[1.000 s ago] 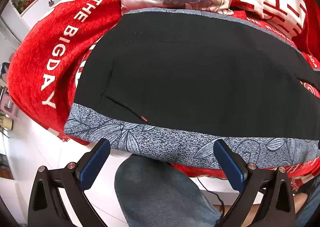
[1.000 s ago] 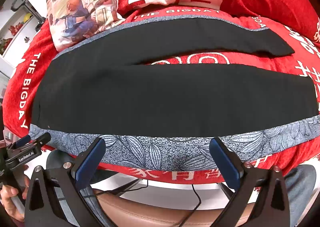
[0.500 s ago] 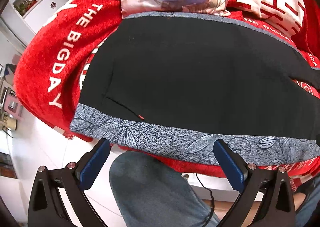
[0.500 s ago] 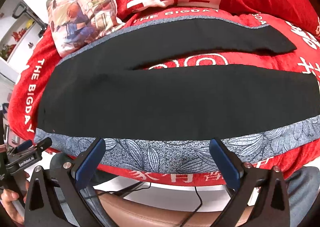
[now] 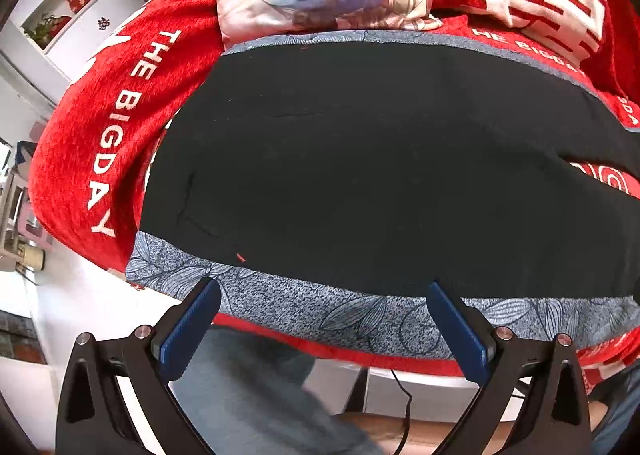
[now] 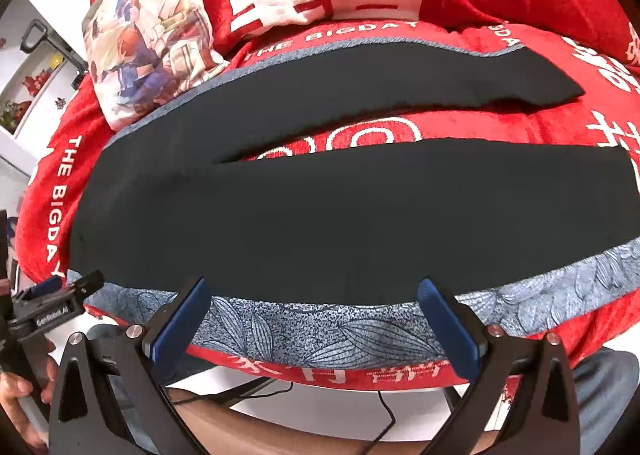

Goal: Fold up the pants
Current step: 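Grasp the waistband with both grippers and lift it off the bedspread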

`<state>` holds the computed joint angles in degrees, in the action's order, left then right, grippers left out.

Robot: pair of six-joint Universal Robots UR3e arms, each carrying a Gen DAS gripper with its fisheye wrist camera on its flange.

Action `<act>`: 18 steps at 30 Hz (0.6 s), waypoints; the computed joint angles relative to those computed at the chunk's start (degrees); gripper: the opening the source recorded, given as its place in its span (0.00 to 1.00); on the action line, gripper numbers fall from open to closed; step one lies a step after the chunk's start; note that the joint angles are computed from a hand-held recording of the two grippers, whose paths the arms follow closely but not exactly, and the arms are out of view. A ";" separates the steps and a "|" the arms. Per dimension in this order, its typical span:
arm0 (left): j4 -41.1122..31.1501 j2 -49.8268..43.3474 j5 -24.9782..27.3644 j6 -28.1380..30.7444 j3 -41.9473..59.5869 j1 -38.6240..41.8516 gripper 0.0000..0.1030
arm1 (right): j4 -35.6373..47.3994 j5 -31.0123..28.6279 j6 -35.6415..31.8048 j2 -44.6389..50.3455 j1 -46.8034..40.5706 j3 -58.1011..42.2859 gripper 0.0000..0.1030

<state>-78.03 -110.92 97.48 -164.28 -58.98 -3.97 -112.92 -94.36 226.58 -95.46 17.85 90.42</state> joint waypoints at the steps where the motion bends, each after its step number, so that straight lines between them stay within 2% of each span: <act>1: -1.50 -1.22 1.16 -1.26 2.15 -0.70 1.00 | -0.29 0.90 -1.12 -0.15 -0.67 0.47 1.00; 6: -3.09 -1.68 4.15 -5.41 4.66 -2.52 1.00 | 0.30 5.52 -6.85 -0.84 -4.62 0.28 1.00; 11: -3.39 0.37 2.90 -5.40 2.24 -1.02 1.00 | -0.85 6.31 -8.84 -0.51 -5.15 -0.52 1.00; 13: -2.68 1.78 1.24 -3.54 0.65 0.72 1.00 | -7.23 10.64 -8.62 -2.03 -6.24 3.55 1.00; 15: -1.02 3.66 -2.03 -0.42 -1.39 3.81 1.00 | -19.80 21.18 -7.88 -4.32 -9.19 11.67 1.00; 17: 1.10 5.95 -8.04 3.27 -4.36 8.50 1.00 | -29.96 29.85 -6.04 -3.81 -10.61 17.43 1.00; 18: 1.52 6.37 -10.81 5.27 -5.51 10.98 1.00 | -33.10 31.86 -4.32 -2.68 -10.26 18.85 1.00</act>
<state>-76.50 -104.56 86.68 -159.00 -64.50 7.01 -146.02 -62.51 222.26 -98.14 7.59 109.27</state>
